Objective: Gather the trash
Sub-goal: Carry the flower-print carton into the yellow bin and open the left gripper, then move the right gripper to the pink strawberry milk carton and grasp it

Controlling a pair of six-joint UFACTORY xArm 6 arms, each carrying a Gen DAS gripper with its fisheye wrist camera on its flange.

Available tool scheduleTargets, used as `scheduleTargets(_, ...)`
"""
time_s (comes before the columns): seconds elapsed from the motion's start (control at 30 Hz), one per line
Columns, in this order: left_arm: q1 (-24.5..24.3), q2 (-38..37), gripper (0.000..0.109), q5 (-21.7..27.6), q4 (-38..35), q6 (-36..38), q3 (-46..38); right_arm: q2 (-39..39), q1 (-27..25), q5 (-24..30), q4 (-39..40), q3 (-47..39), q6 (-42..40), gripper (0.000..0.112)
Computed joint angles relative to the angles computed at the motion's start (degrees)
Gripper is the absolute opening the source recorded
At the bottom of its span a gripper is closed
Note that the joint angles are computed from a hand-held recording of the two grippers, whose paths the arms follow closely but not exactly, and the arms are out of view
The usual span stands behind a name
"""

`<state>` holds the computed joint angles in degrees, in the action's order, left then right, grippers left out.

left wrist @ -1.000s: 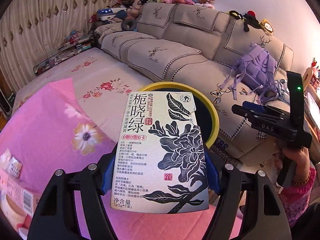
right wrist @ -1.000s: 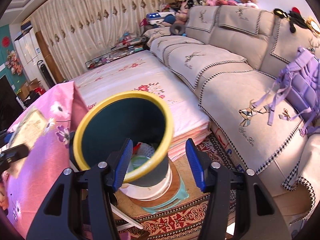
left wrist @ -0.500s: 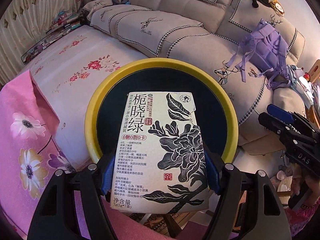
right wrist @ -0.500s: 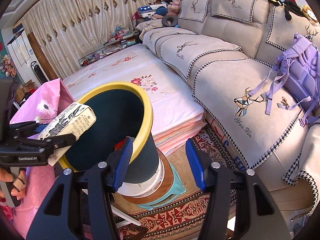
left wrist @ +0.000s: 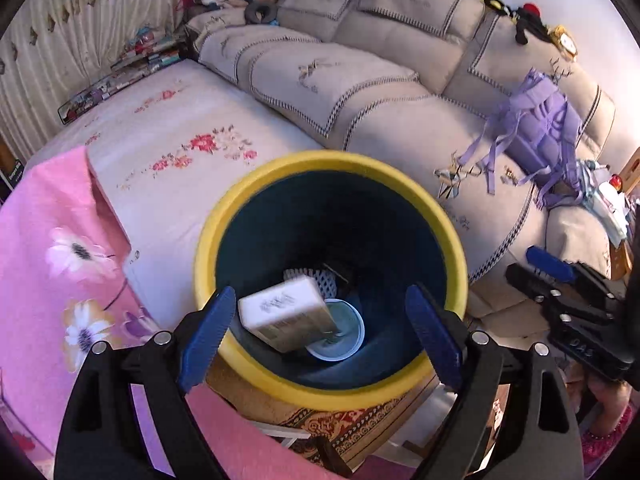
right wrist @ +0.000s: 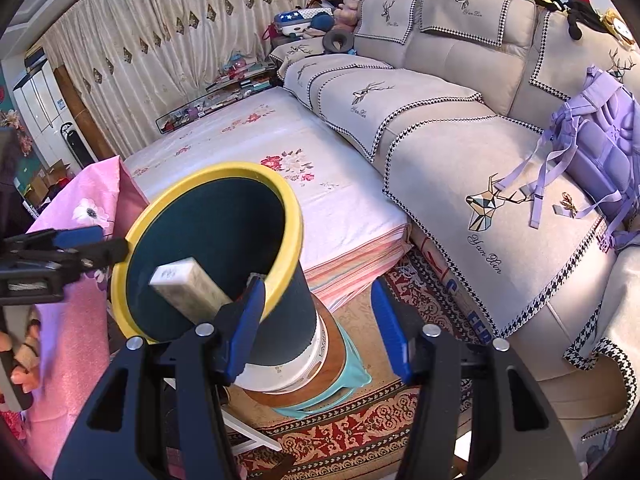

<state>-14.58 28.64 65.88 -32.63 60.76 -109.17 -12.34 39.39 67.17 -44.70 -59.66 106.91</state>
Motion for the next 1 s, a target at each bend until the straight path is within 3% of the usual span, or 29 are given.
scheduleTargets(0.13,4.51,-7.08,0.097,-0.09,-6.54,4.21,6.48,0.71,0.50,0.11,-0.37,-1.17,-0.35,0.053)
scheduleTargets(0.4,18.88,-15.67,0.098,4.99,-15.22,8.26,12.84,5.28,1.13,-1.73,-1.03,-6.55,-3.48,0.053)
scheduleTargets(0.57,27.56,-19.32,0.098,-0.18,-18.54,12.70,16.74,11.69,1.45,-4.16,-0.96,-14.32,-8.05,0.054)
scheduleTargets(0.73,35.96,-16.90,0.098,-0.23,-19.49,13.36,13.40,20.52,1.73,-6.79,0.07,-25.87,-15.12,0.054)
scheduleTargets(0.93,42.78,-11.87,0.098,1.17,-20.54,13.42,7.49,32.80,1.86,-11.75,3.60,-42.91,-25.83,0.054)
scheduleTargets(1.0,44.32,-9.60,0.098,2.00,-21.05,13.35,5.11,38.14,1.88,-12.80,5.78,-50.46,-30.77,0.060)
